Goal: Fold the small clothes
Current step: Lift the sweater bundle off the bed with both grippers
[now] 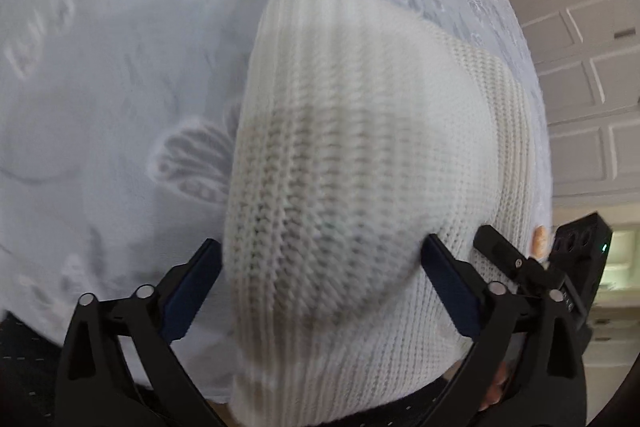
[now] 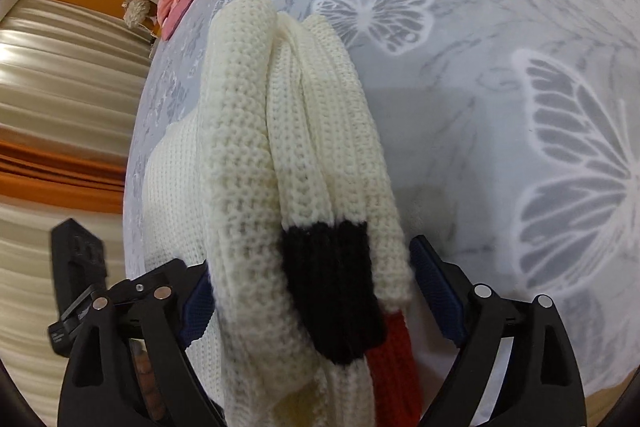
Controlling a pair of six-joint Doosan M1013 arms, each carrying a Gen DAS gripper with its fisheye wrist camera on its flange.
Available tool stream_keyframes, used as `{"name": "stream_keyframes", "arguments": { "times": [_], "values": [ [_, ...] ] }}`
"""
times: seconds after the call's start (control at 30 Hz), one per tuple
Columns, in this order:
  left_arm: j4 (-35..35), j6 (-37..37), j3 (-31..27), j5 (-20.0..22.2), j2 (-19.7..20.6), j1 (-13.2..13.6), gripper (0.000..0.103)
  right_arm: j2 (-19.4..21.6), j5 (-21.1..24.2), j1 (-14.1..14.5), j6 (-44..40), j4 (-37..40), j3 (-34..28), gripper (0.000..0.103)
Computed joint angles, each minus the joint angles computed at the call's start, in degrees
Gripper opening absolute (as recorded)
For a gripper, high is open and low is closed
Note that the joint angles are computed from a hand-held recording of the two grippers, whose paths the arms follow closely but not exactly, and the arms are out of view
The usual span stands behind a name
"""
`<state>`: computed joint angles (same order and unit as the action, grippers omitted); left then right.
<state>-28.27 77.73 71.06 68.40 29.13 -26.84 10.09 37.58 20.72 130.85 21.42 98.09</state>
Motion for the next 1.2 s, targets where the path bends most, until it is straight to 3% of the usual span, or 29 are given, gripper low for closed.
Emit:
{"name": "stream_keyframes", "arguments": {
  "times": [0.17,0.2,0.23,0.27,0.3,0.37,0.47,0.87,1.03,1.2],
  "values": [
    [-1.6,2.6,0.7,-2.6,0.0,0.0,0.098,0.4,-3.1,-0.3,-1.9,3.2,0.6,0.089],
    [-1.9,3.4,0.6,-2.8,0.1,0.0,0.098,0.5,-3.6,-0.3,-1.8,3.4,0.5,0.085],
    [-2.6,4.4,0.5,-2.9,0.1,0.0,0.094,0.6,-3.5,-0.2,-1.4,2.9,0.4,0.078],
    [-3.7,5.5,0.4,-2.8,0.1,0.0,0.084,0.5,-3.7,-0.1,-1.9,3.4,0.6,0.059],
    [-3.3,5.4,-0.1,-2.2,0.2,-0.1,0.080,0.5,-4.4,-0.2,-2.8,5.3,0.7,0.053],
    [-2.0,5.7,-0.6,-1.9,-0.2,-0.4,0.058,0.3,-3.6,0.7,1.3,0.1,-0.5,0.047],
    [-1.7,7.6,-1.1,-2.0,-1.5,-0.6,0.046,0.1,-2.3,2.3,6.4,-7.6,-3.1,0.044],
    [-6.3,15.4,-1.5,-4.0,-9.0,0.2,0.045,-5.3,-0.3,8.7,20.0,-27.2,-8.4,0.044],
    [-5.1,20.3,0.6,-7.7,-14.6,0.5,0.045,-7.1,-0.8,12.5,22.4,-36.7,-10.8,0.044],
    [-3.3,23.6,2.5,-12.4,-19.7,1.7,0.045,-6.4,-0.9,17.0,23.5,-46.3,-15.5,0.044]
  ]
}}
